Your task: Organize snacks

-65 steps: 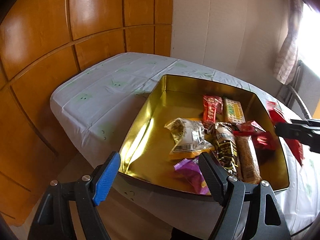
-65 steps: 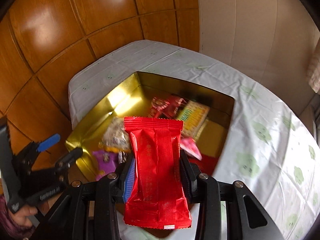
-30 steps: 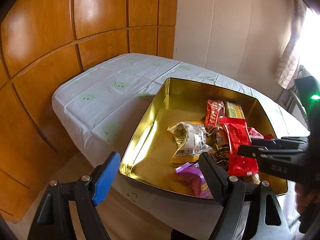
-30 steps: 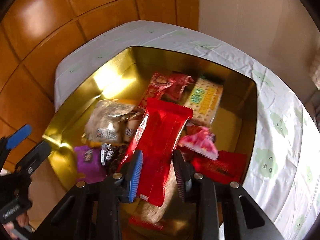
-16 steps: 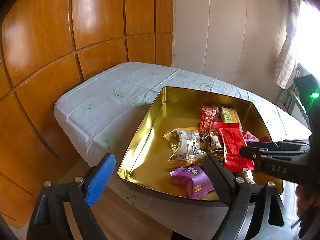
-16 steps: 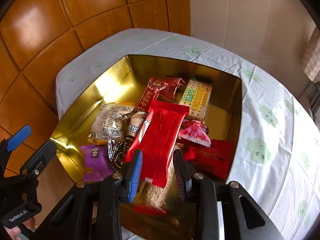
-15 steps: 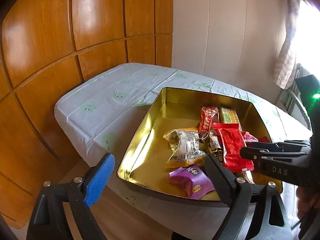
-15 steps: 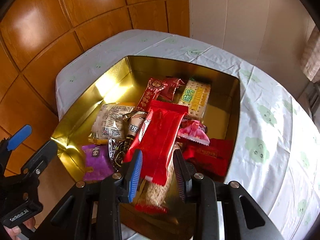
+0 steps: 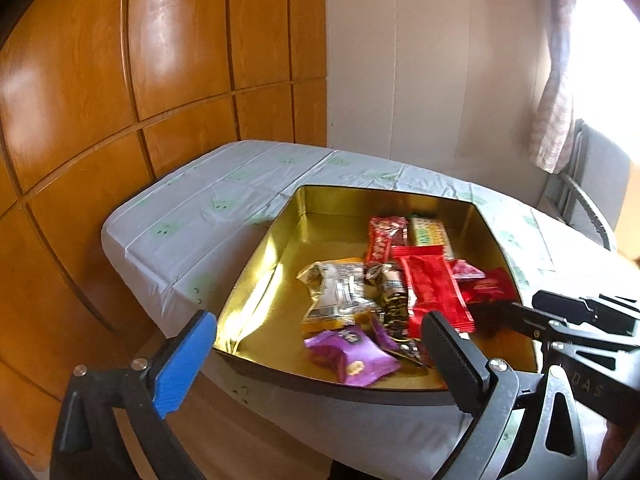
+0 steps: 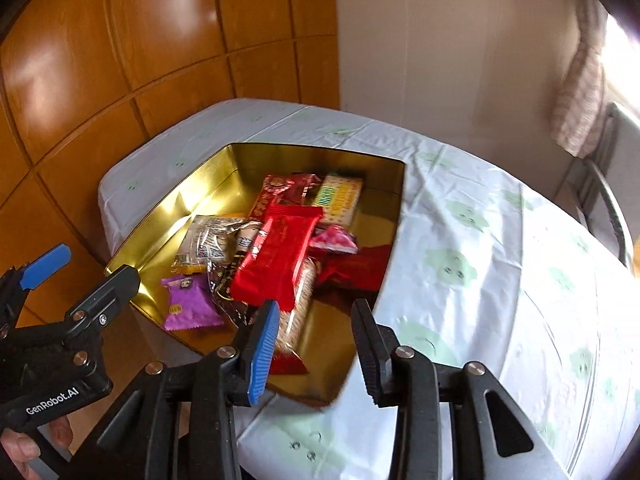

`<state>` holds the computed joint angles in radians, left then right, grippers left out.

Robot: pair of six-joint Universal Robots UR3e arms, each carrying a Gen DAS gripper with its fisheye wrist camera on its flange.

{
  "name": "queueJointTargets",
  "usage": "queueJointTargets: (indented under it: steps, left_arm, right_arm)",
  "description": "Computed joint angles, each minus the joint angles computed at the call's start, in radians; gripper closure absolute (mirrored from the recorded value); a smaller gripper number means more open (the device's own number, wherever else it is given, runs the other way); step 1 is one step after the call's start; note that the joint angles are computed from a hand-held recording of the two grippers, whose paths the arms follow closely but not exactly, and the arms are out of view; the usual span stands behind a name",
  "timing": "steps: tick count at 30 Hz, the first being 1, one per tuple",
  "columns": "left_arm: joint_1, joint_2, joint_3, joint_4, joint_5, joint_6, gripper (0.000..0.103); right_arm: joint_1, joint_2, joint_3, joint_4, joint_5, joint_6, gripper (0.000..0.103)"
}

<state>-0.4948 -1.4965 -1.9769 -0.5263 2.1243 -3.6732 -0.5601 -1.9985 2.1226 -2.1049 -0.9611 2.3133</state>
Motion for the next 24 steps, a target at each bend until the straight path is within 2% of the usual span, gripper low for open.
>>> queueJointTargets:
  steps: [3, 11, 19, 24]
  left_arm:
    - [-0.022, -0.015, 0.018, -0.005, 0.007, -0.004, 0.0]
    - [-0.063, -0.042, 0.045, -0.018, 0.031, -0.019, 0.0]
    - [-0.06, -0.044, 0.038, -0.002, 0.037, -0.016, 0.0]
    - [-0.07, -0.061, 0.051, -0.025, 0.076, -0.025, 0.0]
  right_arm:
    - [-0.051, -0.063, 0.046, 0.003, 0.016, -0.014, 0.065]
    - [-0.101, -0.1, 0.085, -0.014, 0.026, -0.009, 0.065]
    - [-0.104, -0.115, 0.103, -0.026, 0.031, -0.015, 0.065]
    - [-0.102, -0.114, 0.11, -0.035, 0.031, -0.013, 0.064]
